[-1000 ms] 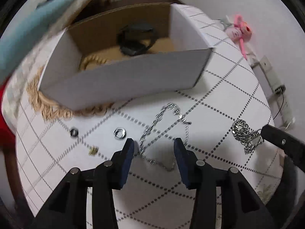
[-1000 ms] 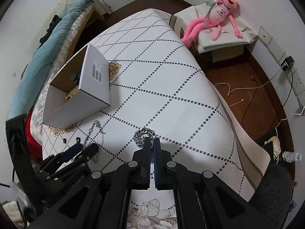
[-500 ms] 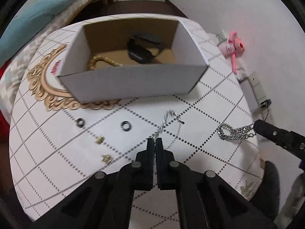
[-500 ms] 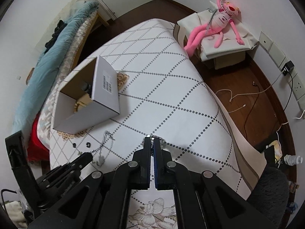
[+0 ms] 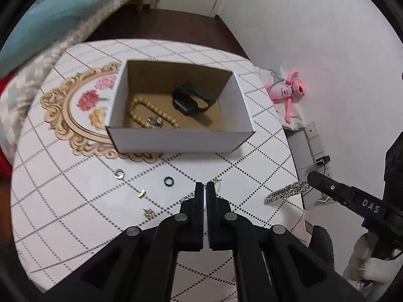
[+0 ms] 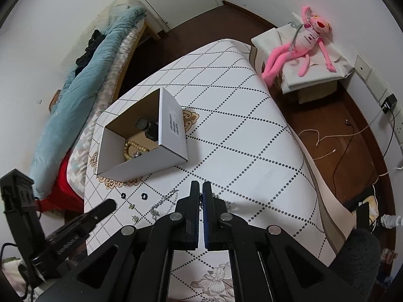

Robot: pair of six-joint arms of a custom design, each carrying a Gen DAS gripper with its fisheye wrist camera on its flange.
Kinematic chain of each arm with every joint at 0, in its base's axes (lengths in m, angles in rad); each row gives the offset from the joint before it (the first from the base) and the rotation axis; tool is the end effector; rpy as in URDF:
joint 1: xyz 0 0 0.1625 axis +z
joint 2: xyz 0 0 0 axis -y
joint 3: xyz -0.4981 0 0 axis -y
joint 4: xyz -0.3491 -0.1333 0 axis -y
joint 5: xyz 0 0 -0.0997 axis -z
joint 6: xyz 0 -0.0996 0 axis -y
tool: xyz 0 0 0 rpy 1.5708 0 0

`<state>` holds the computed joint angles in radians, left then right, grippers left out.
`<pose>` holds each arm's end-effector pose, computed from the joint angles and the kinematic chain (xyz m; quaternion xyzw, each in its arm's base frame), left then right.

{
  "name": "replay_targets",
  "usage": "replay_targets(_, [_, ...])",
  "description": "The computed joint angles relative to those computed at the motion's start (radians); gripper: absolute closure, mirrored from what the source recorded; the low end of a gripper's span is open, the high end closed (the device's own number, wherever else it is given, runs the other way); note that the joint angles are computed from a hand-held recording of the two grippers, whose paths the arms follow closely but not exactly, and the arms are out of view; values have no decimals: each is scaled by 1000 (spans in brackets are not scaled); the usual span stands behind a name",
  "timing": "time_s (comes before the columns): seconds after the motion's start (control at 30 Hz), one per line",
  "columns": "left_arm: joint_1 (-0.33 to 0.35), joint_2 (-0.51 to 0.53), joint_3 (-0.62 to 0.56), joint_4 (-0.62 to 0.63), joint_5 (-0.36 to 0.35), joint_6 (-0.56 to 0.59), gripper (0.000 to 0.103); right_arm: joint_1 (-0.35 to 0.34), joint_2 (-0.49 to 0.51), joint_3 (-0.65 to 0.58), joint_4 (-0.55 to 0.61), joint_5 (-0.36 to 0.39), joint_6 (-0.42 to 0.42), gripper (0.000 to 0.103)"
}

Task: Organize jewelry
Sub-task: 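Grasp the thin silver chain with the left gripper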

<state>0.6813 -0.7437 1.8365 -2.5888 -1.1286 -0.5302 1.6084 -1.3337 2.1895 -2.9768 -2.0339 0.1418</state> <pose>-0.3707 -0.5270 0.0925 0.1823 0.9578 -0.1152 0.1900 0.1067 -0.4738 0.3592 -0.1110 -0.9322 0.2831 0.1963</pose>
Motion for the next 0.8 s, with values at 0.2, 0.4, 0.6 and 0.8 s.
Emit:
replay_targets(0.2, [25,74,-11,85,-11,-59,64,-24,12,24,-8,-15,12,101])
replay_targets(0.4, [-25,125,-11,95,116,-29,64,-58,17,48,-14,-20,21,101])
replay_targets(0.6, [-53,153,-20,103,186,12,97,-70,24,57,-22,-20,23,101])
replay_targets(0.8, [-43,105,0,51,135,2,99,-54,9,49,-14,6,15,101])
